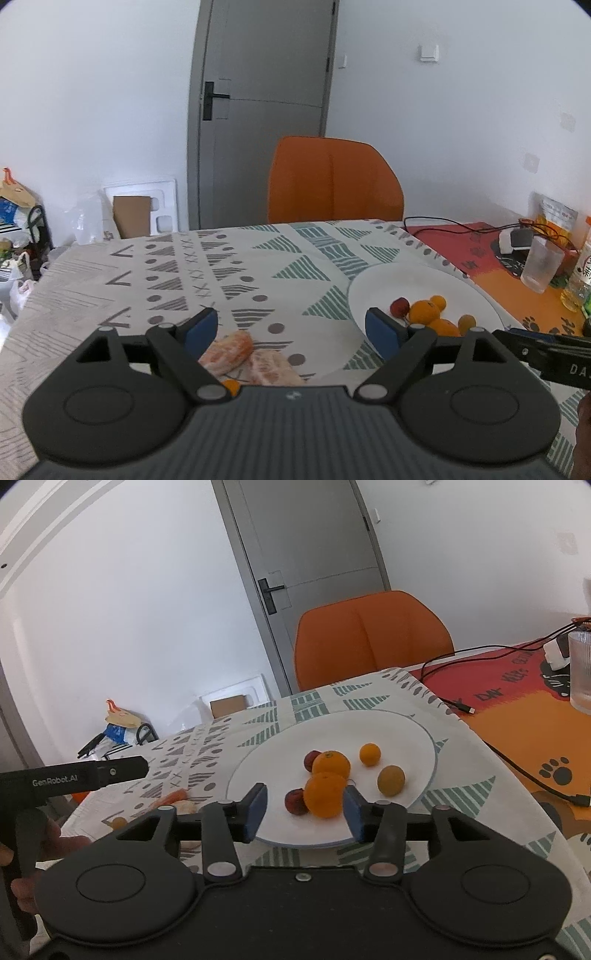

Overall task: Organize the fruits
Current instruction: 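Move the left gripper to the table and grasp the yellow round fruit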

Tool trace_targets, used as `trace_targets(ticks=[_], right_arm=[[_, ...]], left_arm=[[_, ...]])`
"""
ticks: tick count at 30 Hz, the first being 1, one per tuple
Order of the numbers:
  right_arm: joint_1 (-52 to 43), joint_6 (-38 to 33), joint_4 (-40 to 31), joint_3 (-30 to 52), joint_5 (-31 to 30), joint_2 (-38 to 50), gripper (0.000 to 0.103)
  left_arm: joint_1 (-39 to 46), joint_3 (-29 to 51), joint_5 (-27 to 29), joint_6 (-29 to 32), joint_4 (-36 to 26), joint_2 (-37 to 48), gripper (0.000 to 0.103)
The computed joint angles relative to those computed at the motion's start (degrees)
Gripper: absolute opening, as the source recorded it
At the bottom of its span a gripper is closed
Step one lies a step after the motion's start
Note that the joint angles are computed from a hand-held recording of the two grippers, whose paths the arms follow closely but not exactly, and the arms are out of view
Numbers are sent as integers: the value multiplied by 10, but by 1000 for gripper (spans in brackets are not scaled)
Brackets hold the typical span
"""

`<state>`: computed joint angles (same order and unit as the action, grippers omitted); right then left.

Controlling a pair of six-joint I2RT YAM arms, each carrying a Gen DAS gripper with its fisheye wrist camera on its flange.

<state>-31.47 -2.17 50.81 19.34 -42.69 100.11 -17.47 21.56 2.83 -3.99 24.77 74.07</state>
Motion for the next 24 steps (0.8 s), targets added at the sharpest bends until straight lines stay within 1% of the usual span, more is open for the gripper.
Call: trace_targets(ticks=[1, 3, 5, 7, 12, 16, 19, 21, 24], right_arm=[[-2, 3, 6, -5, -3, -4, 59], [-5, 3, 10, -10, -11, -10, 63], [-5, 0, -2, -11, -15, -17, 68], [1, -2, -9, -11, -8, -22, 72], [36, 2, -11, -19, 26, -35, 89], [65, 11, 4, -30, 46, -46, 97], [82, 17, 7, -33, 59, -50, 99], [91, 21, 8, -33, 67, -49, 103], [106, 25, 10, -32, 76, -46, 103]], left_arm=[[3, -3, -1, 0, -10, -16, 86], [9, -12, 1, 4, -20, -46, 86], [14, -22, -1, 9, -29, -71, 92], [24, -32, 1, 11, -33, -88, 94], [76, -36, 29, 13, -48, -93, 94], [121, -35, 52, 12, -48, -86, 94], [147, -34, 62, 18, -41, -76, 94], [163, -39, 77, 20, -32, -70, 94], [185, -47, 93, 26, -16, -55, 94]])
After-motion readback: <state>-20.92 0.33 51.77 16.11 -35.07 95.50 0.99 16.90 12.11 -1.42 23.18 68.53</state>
